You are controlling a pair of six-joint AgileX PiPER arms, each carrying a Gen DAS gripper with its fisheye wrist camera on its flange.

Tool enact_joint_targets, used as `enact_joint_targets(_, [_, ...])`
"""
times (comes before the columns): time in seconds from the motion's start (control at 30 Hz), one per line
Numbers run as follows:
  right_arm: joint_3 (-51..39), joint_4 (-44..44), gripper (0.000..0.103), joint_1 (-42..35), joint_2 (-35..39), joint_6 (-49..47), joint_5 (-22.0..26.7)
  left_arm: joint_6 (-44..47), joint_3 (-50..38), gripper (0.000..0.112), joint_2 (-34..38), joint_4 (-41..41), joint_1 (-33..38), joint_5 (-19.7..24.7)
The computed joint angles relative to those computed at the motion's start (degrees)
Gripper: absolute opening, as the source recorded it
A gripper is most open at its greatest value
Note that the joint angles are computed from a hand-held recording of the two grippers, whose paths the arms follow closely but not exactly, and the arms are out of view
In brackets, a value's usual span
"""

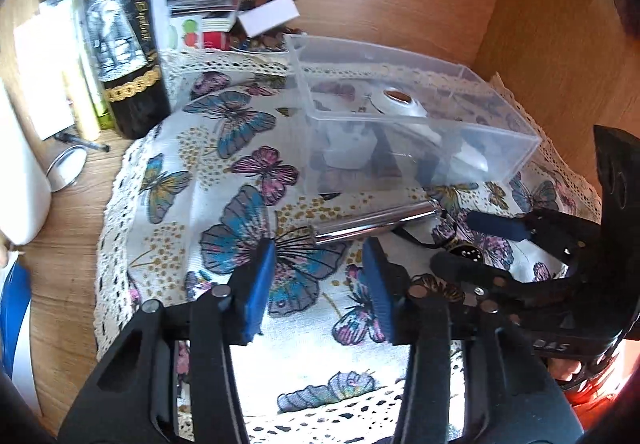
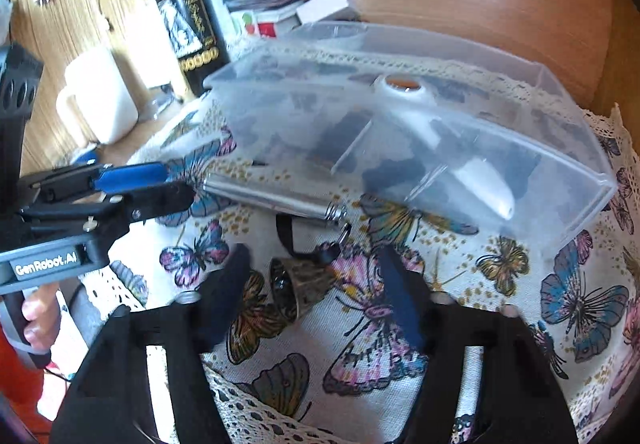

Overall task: Organize rigid objects
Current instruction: 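Grasp the silver metal tube with the left tool while the right tool grasps the black round cap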

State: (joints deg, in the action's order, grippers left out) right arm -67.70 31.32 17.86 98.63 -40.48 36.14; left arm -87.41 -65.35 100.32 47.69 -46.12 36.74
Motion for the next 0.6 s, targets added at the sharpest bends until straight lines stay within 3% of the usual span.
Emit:
enact_joint_targets(0.03, [-0.22, -0.29, 0.035, 0.06, 0.24, 0.17, 0.43, 0.90, -0.84, 0.044, 0.55, -0.19, -0.08, 0.24])
enact_joint_targets(0.2, [0.72, 1.10, 0.033, -0.84, -0.26, -1.34, 0.43, 6.40, -5.78, 0.044, 3.46, -1.86, 0.67, 0.54])
enact_joint_targets(0.27, [1.26, 1.95, 0.027, -1.87, -0.85, -1.96, 0.21, 11.33, -8.55, 0.044, 5.24, -5.14, 1.75, -0.35])
enact_joint_targets(0.37, [1.64, 2.46, 0.027, -3.82, -1.74, -2.40, 0.35, 21.20, -12.58, 0.044, 7.94, -12.86, 3.57, -1.97])
enact_joint_targets(0.5, [1.71, 2.57, 0.027, -6.32, -2.43, -2.58, 0.49, 27.01, -18.90, 0.044, 12.68, -16.10, 4.08, 1.09])
enact_joint_targets(0.6, [2.00, 2.59, 0.027, -7.61, -3.01, -2.79, 0.24, 32.84, -20.24, 0.045, 14.03, -22.27, 5.51, 0.15])
